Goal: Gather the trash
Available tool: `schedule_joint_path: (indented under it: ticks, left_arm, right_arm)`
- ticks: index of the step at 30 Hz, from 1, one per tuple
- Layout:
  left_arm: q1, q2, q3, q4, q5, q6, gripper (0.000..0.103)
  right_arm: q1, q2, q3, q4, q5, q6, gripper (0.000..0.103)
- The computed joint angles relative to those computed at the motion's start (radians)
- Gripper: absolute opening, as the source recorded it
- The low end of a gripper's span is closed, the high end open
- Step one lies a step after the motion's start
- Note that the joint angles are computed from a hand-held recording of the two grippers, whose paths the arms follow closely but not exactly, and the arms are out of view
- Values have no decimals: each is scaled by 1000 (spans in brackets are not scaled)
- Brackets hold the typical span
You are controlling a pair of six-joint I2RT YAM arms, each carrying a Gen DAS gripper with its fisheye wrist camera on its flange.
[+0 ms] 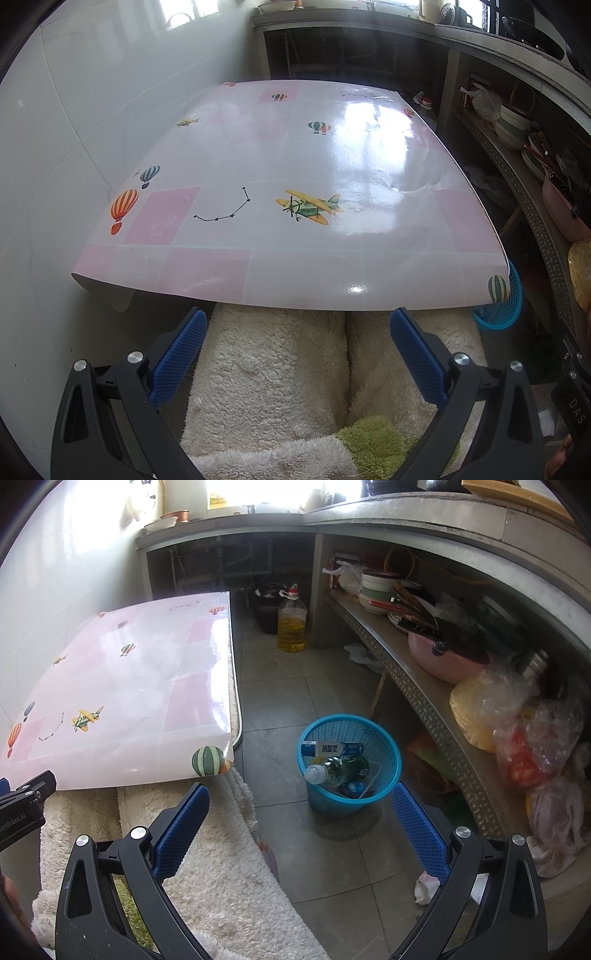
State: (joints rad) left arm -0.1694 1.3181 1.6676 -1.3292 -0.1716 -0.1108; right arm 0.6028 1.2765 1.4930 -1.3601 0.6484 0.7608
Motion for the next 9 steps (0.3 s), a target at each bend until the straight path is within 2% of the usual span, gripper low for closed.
schedule_joint_path:
  ticks: [9]
  left_arm:
    - [-5, 5, 11, -8, 1, -3, 97]
  right_arm:
    - [6, 10, 7, -1, 2, 9, 95]
